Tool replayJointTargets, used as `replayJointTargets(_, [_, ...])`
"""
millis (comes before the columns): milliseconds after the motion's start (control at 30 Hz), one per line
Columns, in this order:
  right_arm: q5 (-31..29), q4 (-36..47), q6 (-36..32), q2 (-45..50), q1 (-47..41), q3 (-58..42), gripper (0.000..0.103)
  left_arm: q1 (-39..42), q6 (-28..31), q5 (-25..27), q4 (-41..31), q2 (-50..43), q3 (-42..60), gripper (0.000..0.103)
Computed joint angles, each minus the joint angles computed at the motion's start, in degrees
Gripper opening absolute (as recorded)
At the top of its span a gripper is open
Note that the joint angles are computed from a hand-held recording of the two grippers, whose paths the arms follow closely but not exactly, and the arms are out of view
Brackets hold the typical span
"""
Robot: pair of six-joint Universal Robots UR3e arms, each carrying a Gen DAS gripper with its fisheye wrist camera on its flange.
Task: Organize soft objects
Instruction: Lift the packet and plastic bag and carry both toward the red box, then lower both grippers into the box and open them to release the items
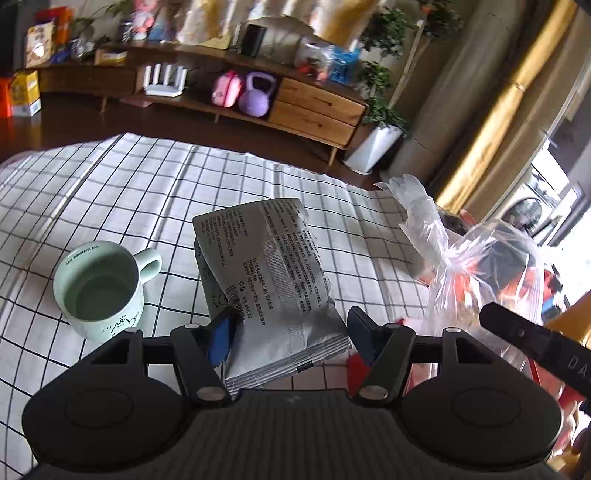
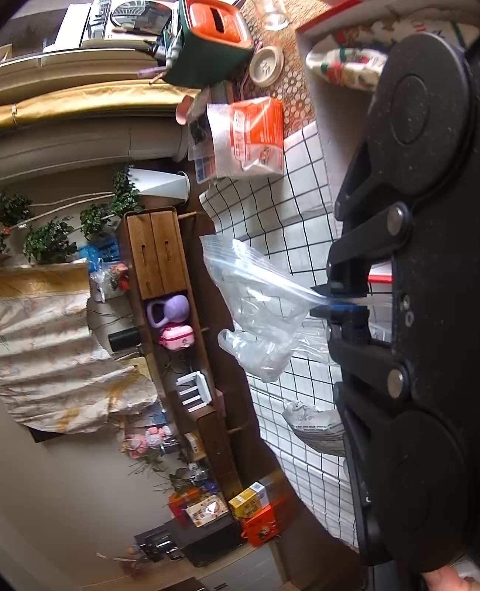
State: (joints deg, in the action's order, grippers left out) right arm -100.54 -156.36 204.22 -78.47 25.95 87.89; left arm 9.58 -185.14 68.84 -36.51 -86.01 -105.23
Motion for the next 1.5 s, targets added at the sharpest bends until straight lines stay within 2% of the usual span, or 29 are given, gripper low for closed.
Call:
replayJointTargets(200, [-1.68,-1.66,1.16,-10.24,-0.01,9.93,0.003,-1.05,5.55,-0.91,-4.16,6.68,-1.53,0.065])
replayJointTargets(467, [-3.95,-1.97,3.92,-22.96,-0.68,21.91,0.003,-4.80,7.97,-0.99,-6.24,12.76,-3.46,0.065])
replayJointTargets(700, [-4.97,-0.51,4.65,-32.77,-2.92,29.73,0.003,-10.30,8.39,-0.53,-5.34,13.76,-3.97,0.065])
replayJointTargets(1000, [-0.20,3.60,3.58,-48.12,-12.95,41.20,0.003,-21.07,8.20,4.28,-1.79,7.72,-1.70,0.066])
replayJointTargets(1233, [9.34,6.78,0.57,-57.77,-27.27,49.47,0.003,-27.80,9.77,7.42,1.30,0.67,0.27,0.066])
replayJointTargets(1267, [12.46,8.13,-0.58,-59.99,-30.87,50.91,0.003,-28.43,10.13,7.69,1.49,-0.25,0.51,0.066])
replayJointTargets(1333, [15.20,8.26,-1.07,-60.91,-33.93,52.93,0.003,-29.98,10.40,8.82,1.80,-2.20,1.06,0.066])
replayJointTargets(1500, [14.94,1.85,0.24,-55.70,-33.58,56.14,0.004,-31.62,11.12,10.57,3.01,-5.14,0.95,0.066])
